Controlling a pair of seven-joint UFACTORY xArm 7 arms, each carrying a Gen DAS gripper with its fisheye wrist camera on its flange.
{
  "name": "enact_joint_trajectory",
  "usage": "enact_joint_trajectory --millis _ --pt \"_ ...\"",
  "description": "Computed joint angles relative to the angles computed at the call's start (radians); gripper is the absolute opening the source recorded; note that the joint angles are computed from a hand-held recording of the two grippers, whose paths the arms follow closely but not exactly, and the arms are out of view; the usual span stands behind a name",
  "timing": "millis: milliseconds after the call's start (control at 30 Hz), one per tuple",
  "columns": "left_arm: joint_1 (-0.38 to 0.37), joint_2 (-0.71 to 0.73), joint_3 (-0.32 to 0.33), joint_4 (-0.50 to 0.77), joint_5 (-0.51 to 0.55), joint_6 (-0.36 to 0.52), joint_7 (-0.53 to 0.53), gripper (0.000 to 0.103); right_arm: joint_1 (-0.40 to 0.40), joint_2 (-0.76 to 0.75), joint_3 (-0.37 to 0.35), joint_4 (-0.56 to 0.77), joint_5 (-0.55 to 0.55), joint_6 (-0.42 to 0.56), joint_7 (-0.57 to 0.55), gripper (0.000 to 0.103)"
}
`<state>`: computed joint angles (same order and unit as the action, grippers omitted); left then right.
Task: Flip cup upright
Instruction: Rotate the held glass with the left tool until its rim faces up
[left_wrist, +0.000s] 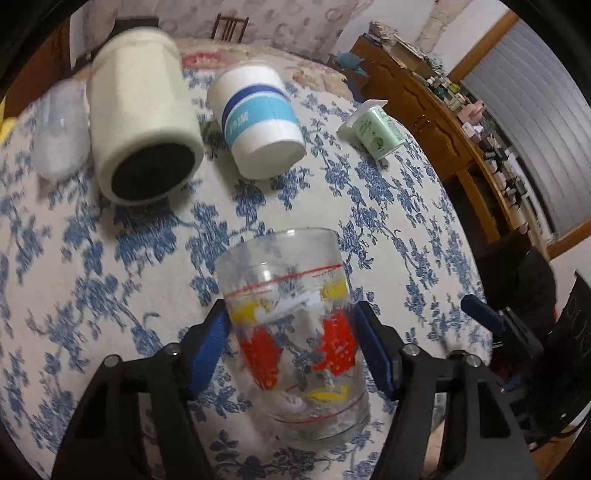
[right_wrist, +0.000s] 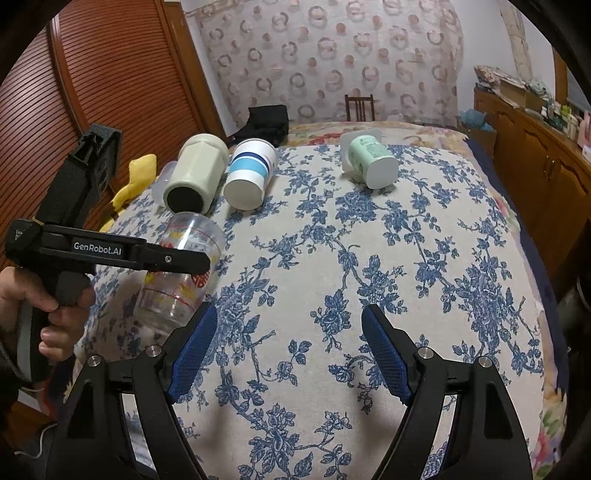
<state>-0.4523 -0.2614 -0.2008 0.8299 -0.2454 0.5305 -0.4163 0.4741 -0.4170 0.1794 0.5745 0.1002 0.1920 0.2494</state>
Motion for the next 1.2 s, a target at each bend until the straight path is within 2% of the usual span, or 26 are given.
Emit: enact_joint_trajectory --millis 533,767,1000,1133,1200 --pt "0.116 -0.054 -0.091 0.006 0.386 -0.067 -0.147 0.06 0.011 0.017 -0.009 -0.003 0.015 -0.023 -0.003 0.082" --pt "0.113 -0.034 -0.101 0.017 0.456 -0.054 -0.18 0.061 -0.018 0.017 0.022 0.001 -0.021 -0.028 0.028 0.082" --pt "0.127 -0.044 -0.128 -0.004 0.544 -0.086 -0.252 0.061 -0.026 0.02 0.028 0.007 -0.048 -0.029 0.046 0.082" --pt "0.088 -0.031 -0.101 -0.02 0.494 -0.112 -0.209 0.062 -0.029 0.02 0.033 0.012 -0.056 -0.028 0.055 0.082" --pt "0.11 -0.031 -0.129 -0.024 0.54 -0.104 -0.252 0.062 -0.039 0.019 0.043 0.015 -0.066 -0.027 0.065 0.082"
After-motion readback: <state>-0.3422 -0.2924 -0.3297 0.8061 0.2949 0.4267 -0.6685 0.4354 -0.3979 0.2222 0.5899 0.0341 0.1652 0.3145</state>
